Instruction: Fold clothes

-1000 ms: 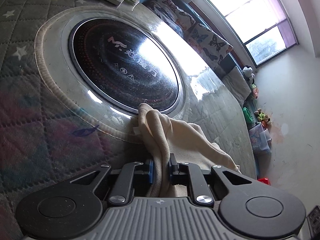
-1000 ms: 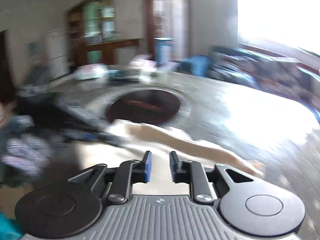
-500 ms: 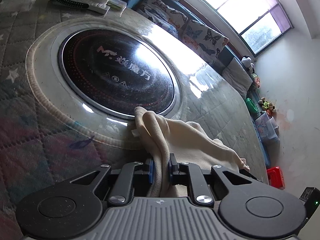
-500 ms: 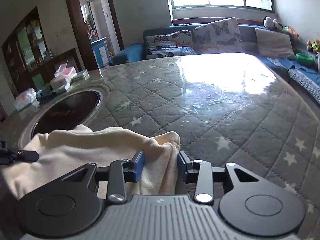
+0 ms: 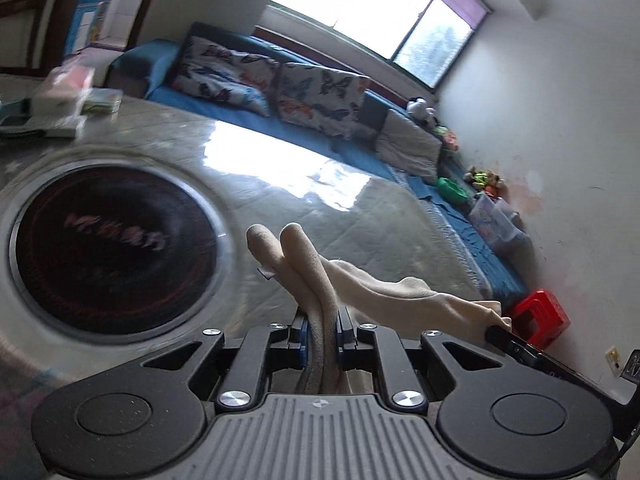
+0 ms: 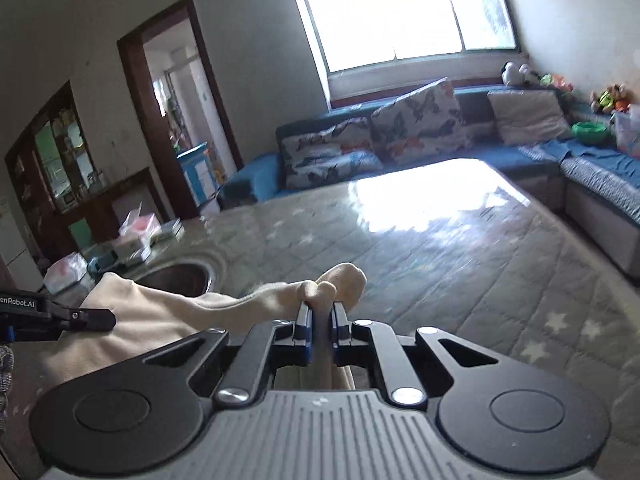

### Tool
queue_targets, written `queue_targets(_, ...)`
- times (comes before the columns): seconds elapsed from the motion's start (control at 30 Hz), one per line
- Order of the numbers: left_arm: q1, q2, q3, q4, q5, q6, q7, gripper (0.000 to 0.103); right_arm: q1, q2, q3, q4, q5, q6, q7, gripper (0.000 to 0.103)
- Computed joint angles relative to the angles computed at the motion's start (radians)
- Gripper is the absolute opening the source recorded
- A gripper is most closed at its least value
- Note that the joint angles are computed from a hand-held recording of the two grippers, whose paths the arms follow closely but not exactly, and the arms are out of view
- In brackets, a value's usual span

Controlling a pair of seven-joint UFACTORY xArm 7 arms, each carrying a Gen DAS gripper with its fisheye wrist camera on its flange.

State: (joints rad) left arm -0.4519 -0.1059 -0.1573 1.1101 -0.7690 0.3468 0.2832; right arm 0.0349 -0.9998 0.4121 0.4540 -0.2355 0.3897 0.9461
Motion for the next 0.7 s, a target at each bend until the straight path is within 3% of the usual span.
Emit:
queue_targets(0.3,-0.023,0.184,-0.087,0.206,0.031,0.036,-0.004,0.014,-0.068,-0.173,-0.073,-0.002,-0.051,0.205,-0.089,0.008)
queue_targets(0.57,-0.035,0.316,-0.145,0.33,0.158,0.08,-0.061,0.014,-0.121,-0.225,-0.105,-0.038,-0.054,0.296,-0.116,0.008)
queue_targets(0.7,-0.05,0.362,-0.135,0.355,0.274,0.093,-0.13,0.016,-0.132,-0.213,-0.112,-0.067,-0.048,0.32,-0.115,0.008)
